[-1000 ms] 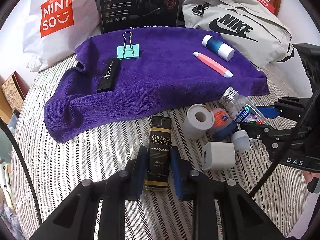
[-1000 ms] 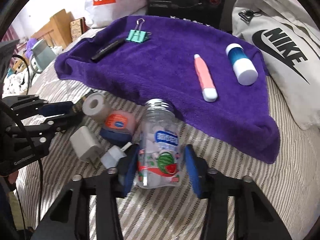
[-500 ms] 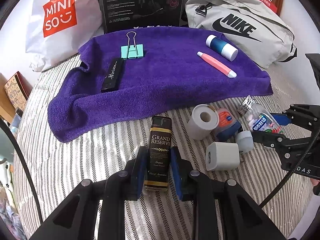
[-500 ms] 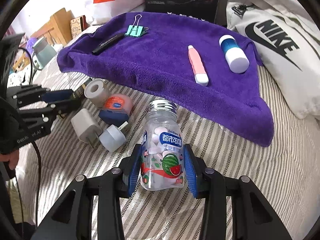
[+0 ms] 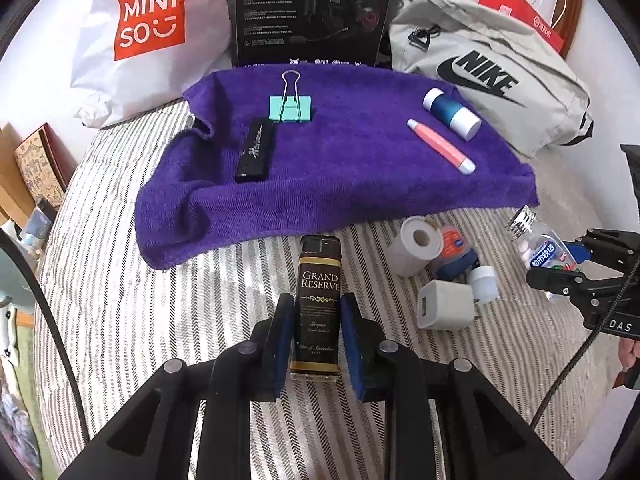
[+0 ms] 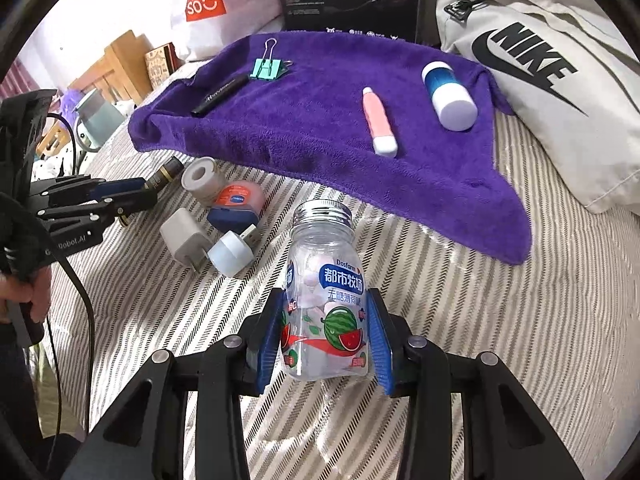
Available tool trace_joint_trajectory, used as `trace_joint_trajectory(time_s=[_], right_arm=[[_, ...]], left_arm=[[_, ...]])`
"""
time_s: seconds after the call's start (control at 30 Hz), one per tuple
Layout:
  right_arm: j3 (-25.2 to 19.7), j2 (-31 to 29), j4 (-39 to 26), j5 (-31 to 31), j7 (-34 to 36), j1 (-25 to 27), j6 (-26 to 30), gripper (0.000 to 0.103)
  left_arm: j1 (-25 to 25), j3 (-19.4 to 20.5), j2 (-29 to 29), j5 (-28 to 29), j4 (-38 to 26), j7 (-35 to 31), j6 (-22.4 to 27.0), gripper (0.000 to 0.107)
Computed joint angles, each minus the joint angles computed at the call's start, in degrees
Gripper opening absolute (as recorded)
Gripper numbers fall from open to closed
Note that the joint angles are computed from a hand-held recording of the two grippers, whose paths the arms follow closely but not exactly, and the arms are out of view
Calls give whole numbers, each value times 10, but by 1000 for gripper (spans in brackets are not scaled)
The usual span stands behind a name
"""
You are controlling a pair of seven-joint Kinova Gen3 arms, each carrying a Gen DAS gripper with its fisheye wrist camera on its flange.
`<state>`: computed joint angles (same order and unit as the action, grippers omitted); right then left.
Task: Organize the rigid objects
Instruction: 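Grasp the Grand Reserve box with the left gripper while the right grasps the watermelon bottle, then carry the Grand Reserve box and watermelon bottle onto the towel and open both grippers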
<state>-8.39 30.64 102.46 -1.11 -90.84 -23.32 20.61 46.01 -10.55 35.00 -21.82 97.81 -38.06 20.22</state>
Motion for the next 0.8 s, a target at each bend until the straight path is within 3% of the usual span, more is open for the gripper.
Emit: trace_joint_trajectory(time_s=[0.23, 0.33, 0.8], right_arm=[[-16, -9, -6, -12, 16, 20, 6, 40], [-51, -10, -8, -39, 48, 55, 7, 40], [-49, -5, -34, -76, 79, 67, 26, 40]], left_arm=[[3, -3, -14, -14, -5, 8, 12, 23], [-5, 4, -17, -16, -11, 5, 15, 23], [-42, 30, -12, -9, -45, -26, 22, 23]])
